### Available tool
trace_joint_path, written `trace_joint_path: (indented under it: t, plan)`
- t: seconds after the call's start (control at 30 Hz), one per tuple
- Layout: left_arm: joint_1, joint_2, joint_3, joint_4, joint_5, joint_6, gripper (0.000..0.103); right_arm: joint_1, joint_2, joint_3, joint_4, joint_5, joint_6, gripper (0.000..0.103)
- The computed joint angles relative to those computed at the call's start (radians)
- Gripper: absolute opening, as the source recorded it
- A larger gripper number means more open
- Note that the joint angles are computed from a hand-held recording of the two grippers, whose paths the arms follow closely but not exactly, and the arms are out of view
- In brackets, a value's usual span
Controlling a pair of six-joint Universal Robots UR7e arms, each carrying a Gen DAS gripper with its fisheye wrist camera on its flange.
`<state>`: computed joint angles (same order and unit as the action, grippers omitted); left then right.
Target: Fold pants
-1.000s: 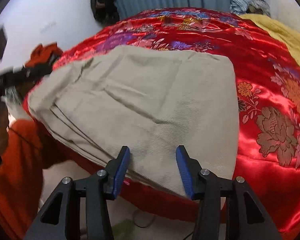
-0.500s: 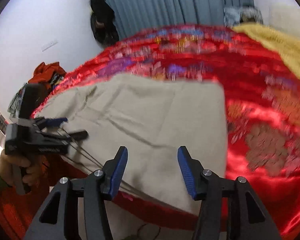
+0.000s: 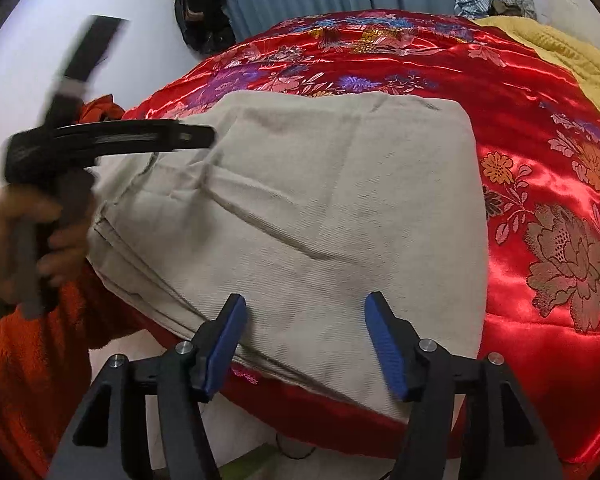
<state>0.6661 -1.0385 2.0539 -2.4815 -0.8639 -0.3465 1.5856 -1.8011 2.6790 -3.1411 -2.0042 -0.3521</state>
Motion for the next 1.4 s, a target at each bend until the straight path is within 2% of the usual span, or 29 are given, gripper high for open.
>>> trace_joint_path:
  t: [0.03, 0.1, 0.3, 0.43, 0.67, 0.8, 0.9, 0.97, 1.07, 1.27, 1.4]
  plan:
    - [0.015, -0.006, 0.019, -0.052, -0.024, 0.018, 0.103, 0.002, 0.002, 0.002, -0.002, -0.004, -0.003, 0.064]
    - [0.007, -0.013, 0.042, -0.085, -0.012, 0.037, 0.103, -0.001, 0.007, 0.003, -0.006, -0.001, -0.012, 0.065]
    - [-0.003, -0.052, 0.034, 0.022, 0.01, -0.026, 0.103, 0.001, 0.017, 0.007, -0.018, -0.007, -0.023, 0.067]
    - [0.008, -0.092, 0.047, 0.041, 0.013, -0.043, 0.103, 0.004, 0.02, 0.012, -0.029, -0.01, -0.026, 0.067]
    - [-0.038, -0.153, 0.088, 0.094, 0.068, -0.054, 0.102, 0.009, 0.034, 0.017, -0.056, -0.02, -0.033, 0.067]
    - [-0.076, -0.226, 0.144, 0.069, 0.013, -0.075, 0.102, 0.012, 0.039, 0.019, -0.065, -0.024, -0.033, 0.068]
    - [-0.1, -0.252, 0.172, 0.117, -0.009, -0.081, 0.102, 0.013, 0.043, 0.02, -0.069, -0.024, -0.035, 0.069]
    - [-0.097, -0.247, 0.179, 0.173, -0.006, -0.086, 0.102, 0.016, 0.047, 0.02, -0.074, -0.027, -0.039, 0.071]
    - [-0.092, -0.253, 0.204, 0.127, -0.005, -0.048, 0.102, 0.024, 0.057, 0.021, -0.079, -0.038, -0.046, 0.073]
    - [-0.096, -0.267, 0.195, 0.155, -0.011, -0.058, 0.102, 0.043, 0.084, 0.021, -0.096, -0.062, -0.064, 0.082]
    - [-0.115, -0.306, 0.223, 0.188, -0.021, -0.042, 0.102, 0.073, 0.125, 0.022, -0.135, -0.11, -0.081, 0.084]
